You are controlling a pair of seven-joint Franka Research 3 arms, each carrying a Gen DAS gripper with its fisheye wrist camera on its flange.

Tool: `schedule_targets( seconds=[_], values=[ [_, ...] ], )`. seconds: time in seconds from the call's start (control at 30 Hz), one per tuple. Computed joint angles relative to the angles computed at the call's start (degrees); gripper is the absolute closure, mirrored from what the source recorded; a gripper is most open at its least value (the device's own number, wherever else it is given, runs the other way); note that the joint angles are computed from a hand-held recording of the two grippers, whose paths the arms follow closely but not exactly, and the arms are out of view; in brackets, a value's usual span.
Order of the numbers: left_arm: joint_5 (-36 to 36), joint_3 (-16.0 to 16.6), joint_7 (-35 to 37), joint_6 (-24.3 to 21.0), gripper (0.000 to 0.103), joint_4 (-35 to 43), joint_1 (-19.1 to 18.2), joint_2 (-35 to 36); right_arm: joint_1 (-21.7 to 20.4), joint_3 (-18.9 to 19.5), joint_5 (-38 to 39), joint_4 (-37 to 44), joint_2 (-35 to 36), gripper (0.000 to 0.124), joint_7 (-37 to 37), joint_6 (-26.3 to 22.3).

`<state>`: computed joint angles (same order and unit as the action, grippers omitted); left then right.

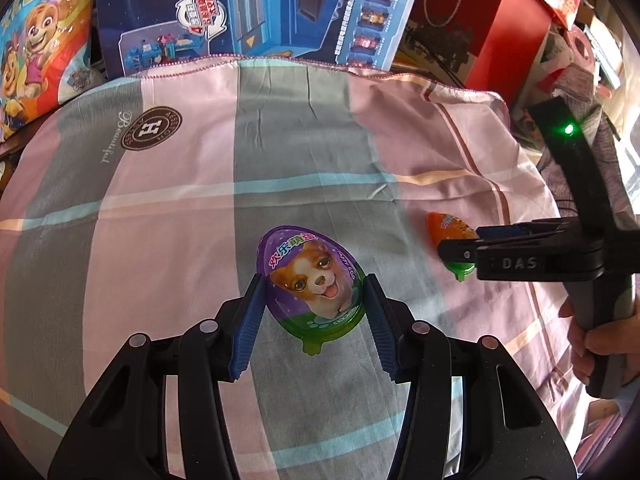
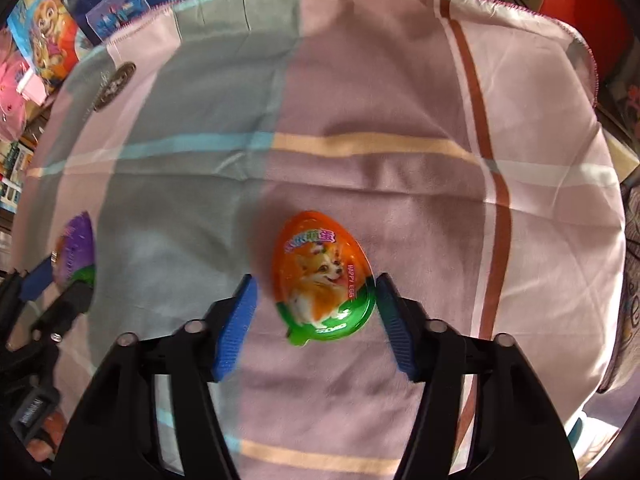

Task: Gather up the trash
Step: 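Grasp the white cup lid with the right tool, then the orange chocolate egg, then carry both eggs over the teal bucket and open both tools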

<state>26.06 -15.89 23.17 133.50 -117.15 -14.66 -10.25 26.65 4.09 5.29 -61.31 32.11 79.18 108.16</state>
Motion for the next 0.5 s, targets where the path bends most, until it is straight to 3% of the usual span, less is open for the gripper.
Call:
schedule_targets(
  seconds=[0.03, 0.17, 0.5],
  values=[
    [-0.19, 0.04, -0.08, 0.0, 0.052, -0.06, 0.0, 0.05, 0.09, 0.0, -0.21, -2.23, -1.21, 0.078, -0.53, 2.33],
    [-0.23, -0.26, 0.08, -0.31, 0.052, 0.78, -0.3, 0.85, -0.04, 0.29, -0.62, -6.49, -4.29, 0.079, -2.45, 3.98],
    [3.0, -2.73, 0.84, -3.53, 0.052, 9.57, -4.31, 6.44, -7.2, 0.15, 7.81, -26.44, -21.8, 0.078, -5.99, 9.36]
  ],
)
